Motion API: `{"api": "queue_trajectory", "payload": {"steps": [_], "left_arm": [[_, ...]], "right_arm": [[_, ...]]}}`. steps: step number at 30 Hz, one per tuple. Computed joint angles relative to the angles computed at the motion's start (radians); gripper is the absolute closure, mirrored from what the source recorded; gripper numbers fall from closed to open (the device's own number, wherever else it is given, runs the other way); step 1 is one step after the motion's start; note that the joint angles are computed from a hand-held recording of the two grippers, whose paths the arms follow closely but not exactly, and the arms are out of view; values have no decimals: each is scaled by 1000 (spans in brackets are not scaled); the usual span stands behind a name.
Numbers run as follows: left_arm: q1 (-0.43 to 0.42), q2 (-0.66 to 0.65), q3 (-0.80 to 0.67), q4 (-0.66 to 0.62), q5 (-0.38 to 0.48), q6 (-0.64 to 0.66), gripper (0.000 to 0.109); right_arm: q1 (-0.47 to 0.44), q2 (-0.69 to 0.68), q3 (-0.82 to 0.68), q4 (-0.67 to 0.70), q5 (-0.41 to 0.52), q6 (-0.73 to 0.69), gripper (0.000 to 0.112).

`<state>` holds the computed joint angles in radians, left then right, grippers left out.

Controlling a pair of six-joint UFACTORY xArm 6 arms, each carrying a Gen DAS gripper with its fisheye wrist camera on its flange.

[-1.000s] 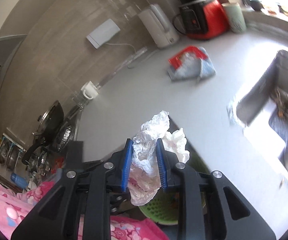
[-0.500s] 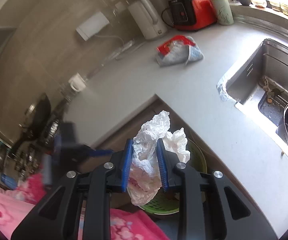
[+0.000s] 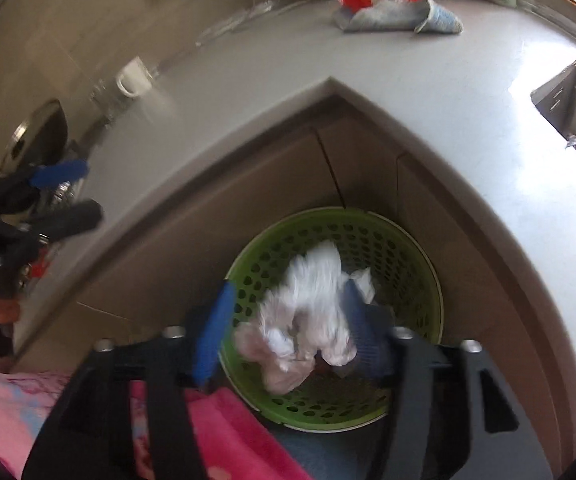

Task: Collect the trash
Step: 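Carry the foam block and tissue over the green basket and open both grippers, then grasp the red snack packet on the blue towel with the right gripper and lift it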

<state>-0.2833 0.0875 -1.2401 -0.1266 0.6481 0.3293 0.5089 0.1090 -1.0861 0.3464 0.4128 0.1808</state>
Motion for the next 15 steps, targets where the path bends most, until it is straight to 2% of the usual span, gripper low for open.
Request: {"api": "queue_trajectory", "payload": {"steps": [3, 11, 15], "left_arm": [[6, 4, -12, 0, 0, -7, 17], [-3, 67, -118, -16, 8, -40, 17], [-16, 135, -225, -13, 18, -65, 16]], "right_arm": [[-8, 8, -22, 26, 12, -15, 53], [-88, -41, -104, -147, 30, 56, 44], [-156, -17, -206, -181, 50, -3, 41]]}}
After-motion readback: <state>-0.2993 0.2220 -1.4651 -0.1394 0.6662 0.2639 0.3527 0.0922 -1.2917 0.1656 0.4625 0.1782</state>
